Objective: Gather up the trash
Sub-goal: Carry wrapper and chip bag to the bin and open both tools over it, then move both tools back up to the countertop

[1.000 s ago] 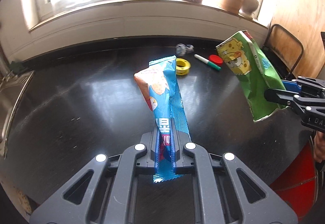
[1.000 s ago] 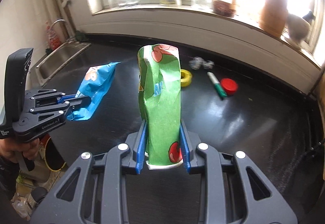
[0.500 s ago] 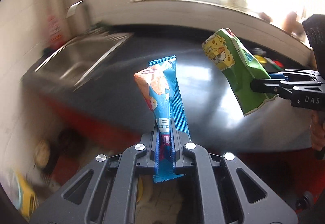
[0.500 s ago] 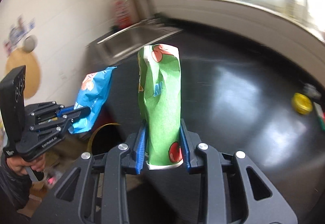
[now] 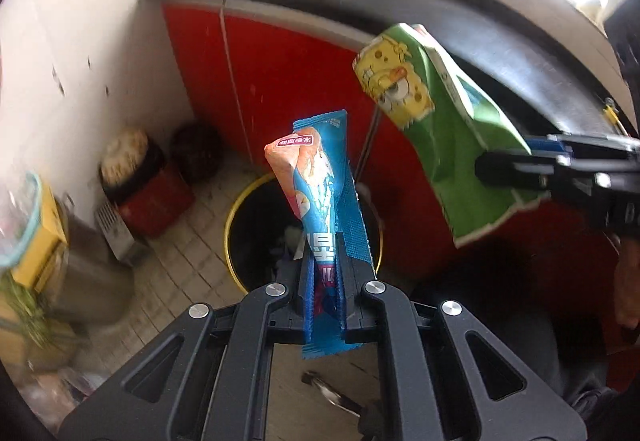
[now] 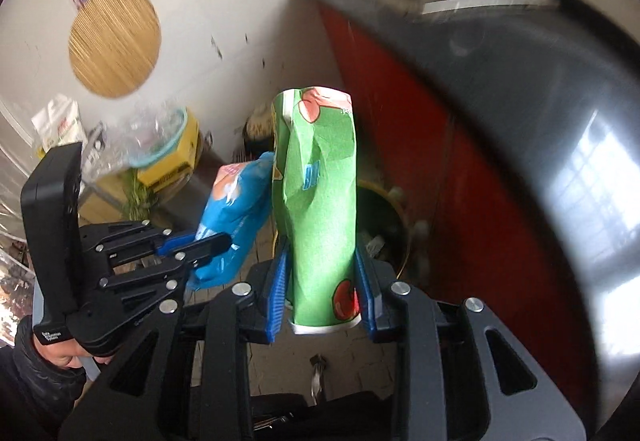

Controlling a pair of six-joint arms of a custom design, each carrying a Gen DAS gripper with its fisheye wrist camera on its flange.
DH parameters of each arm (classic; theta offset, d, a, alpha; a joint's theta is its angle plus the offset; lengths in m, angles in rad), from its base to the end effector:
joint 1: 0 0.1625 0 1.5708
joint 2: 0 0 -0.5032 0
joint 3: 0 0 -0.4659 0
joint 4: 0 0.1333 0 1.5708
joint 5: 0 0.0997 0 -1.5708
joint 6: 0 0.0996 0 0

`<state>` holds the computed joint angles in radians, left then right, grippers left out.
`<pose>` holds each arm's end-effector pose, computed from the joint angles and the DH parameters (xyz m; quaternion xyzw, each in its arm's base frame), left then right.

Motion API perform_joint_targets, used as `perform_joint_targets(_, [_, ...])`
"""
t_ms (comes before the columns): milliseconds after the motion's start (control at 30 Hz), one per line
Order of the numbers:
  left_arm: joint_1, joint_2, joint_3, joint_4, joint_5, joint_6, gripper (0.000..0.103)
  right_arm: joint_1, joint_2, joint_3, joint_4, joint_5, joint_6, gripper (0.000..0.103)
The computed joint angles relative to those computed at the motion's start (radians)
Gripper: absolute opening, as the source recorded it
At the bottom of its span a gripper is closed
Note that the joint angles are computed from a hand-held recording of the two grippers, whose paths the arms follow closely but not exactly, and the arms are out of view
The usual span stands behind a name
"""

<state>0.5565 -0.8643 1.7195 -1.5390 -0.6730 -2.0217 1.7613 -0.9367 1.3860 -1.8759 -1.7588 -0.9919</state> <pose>-0.4380 -0.5212 0.0771 -0.2297 0.8026 -0.3710 0.4067 0.2645 -0.7662 0.2544 0.5591 -0.8207 -0.1026 0.0582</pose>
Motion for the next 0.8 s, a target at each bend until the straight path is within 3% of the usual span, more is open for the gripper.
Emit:
perform_joint_targets(233, [0.054, -0.027, 0.126, -0.218, -0.003, 0.069, 0.008, -0.01, 0.045, 0.06, -0.091, -0.082, 0.047, 0.031])
perform_joint_targets(533, [0.094, -0.023, 0.154, -0.306, 0.003, 0.12, 0.01, -0.004, 0.082, 0.072, -0.132, -0.118, 0.076, 0.034])
perform_joint_targets(567, [0.096, -0.023, 0.155, -0.309, 0.004, 0.125, 0.014, -0.003, 0.088, 0.068, -0.132, -0.117, 0.082, 0.036])
perform_joint_targets(600, [0.1, -0.023, 0.154, -0.312, -0.003, 0.13, 0.038, -0.003, 0.098, 0.058, -0.124, -0.118, 0.094, 0.042])
perform_joint_targets(633, [0.105, -0.022, 0.151, -0.306, -0.015, 0.128, 0.074, -0.003, 0.103, 0.055, -0.127, -0.121, 0.102, 0.064])
perform_joint_targets(667, [0.108, -0.02, 0.145, -0.277, -0.016, 0.112, 0.084, -0.003, 0.104, 0.057, -0.141, -0.119, 0.105, 0.079])
perform_joint_targets(800, [0.105, -0.003, 0.112, -0.155, -0.018, 0.051, 0.086, -0.005, 0.103, 0.056, -0.142, -0.117, 0.101, 0.079])
